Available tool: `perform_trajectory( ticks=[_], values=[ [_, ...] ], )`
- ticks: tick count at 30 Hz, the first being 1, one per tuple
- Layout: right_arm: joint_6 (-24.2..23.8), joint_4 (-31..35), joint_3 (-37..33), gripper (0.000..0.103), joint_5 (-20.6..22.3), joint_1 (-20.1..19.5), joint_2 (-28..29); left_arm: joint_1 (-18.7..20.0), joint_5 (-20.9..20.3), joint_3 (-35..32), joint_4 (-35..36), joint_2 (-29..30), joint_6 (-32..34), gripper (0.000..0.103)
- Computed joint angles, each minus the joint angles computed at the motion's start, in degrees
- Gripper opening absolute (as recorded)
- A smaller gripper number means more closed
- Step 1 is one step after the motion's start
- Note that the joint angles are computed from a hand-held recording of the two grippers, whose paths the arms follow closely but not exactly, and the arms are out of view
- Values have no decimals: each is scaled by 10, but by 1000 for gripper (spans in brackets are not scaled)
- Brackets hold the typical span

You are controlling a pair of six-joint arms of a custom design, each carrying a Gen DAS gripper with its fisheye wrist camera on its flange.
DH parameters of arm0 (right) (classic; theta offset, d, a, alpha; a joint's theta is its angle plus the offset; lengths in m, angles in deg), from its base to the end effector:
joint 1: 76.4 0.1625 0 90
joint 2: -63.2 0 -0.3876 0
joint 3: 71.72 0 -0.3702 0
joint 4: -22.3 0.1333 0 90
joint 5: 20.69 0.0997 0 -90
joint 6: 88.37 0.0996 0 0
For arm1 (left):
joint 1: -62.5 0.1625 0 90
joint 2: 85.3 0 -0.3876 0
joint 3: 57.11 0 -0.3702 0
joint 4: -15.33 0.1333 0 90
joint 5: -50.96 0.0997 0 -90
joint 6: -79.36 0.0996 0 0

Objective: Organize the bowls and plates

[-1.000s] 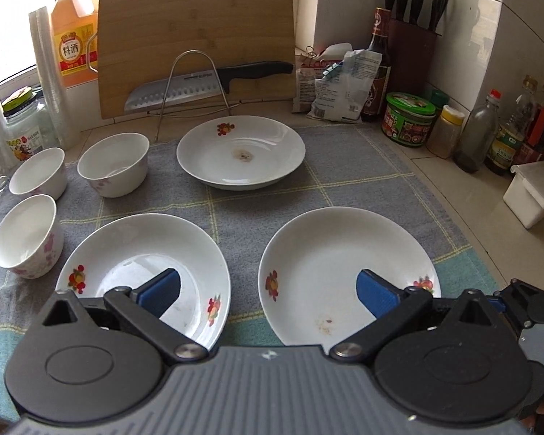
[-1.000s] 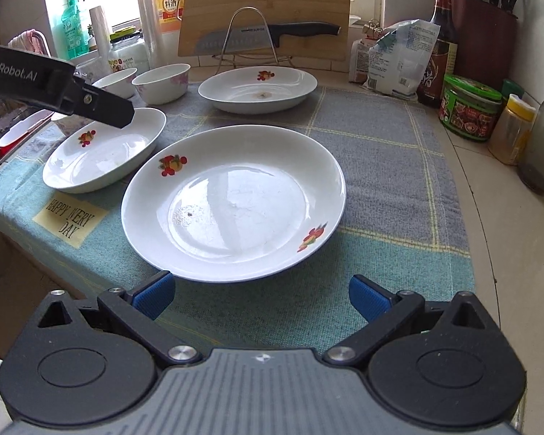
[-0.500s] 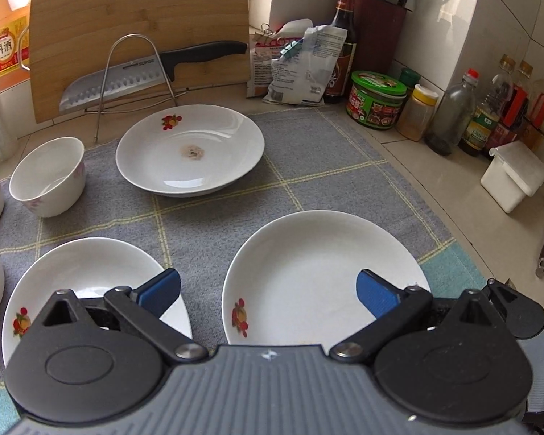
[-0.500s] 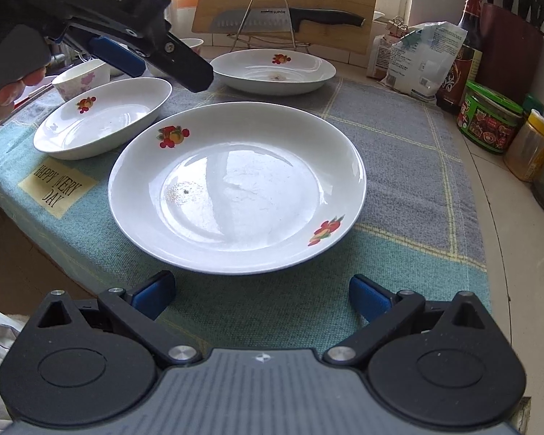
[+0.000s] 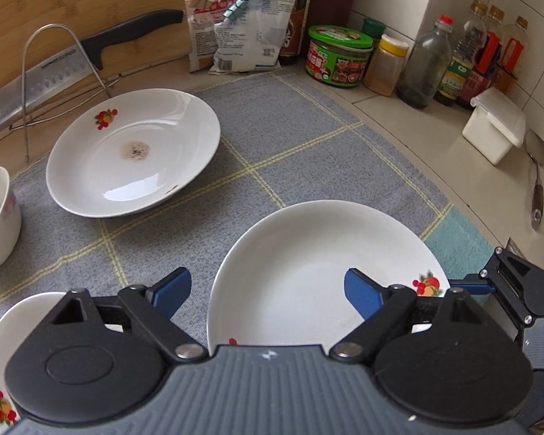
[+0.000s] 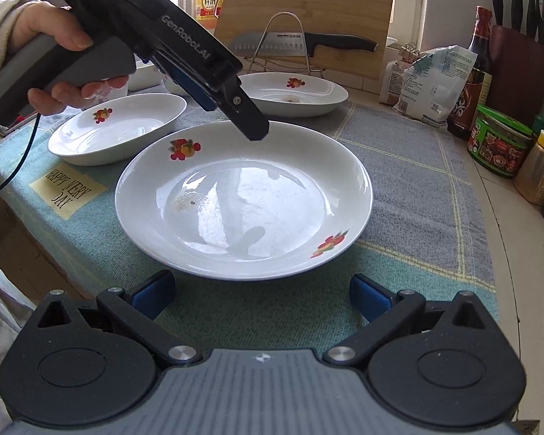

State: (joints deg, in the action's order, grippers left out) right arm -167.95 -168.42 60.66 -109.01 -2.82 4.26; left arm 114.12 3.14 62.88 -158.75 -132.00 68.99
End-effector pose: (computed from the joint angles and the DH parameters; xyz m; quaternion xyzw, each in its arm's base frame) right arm 0.0064 -0.4603 0.0969 0.5118 -0.8260 0.1684 0.1657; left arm -0.1436 -0.5037 0.0362 0.1920 0.9095 -0.2278 0.2901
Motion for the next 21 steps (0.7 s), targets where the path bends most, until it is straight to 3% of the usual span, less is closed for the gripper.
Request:
perform_trajectory(
  ticks=[12,21],
  values=[
    [-17,20,-8,103,20,-5,-1,42,-64,-61,98,8,74,67],
    [-20,35,-19,103,11,3,2,55,-85,-80,127,8,96,64]
  ],
)
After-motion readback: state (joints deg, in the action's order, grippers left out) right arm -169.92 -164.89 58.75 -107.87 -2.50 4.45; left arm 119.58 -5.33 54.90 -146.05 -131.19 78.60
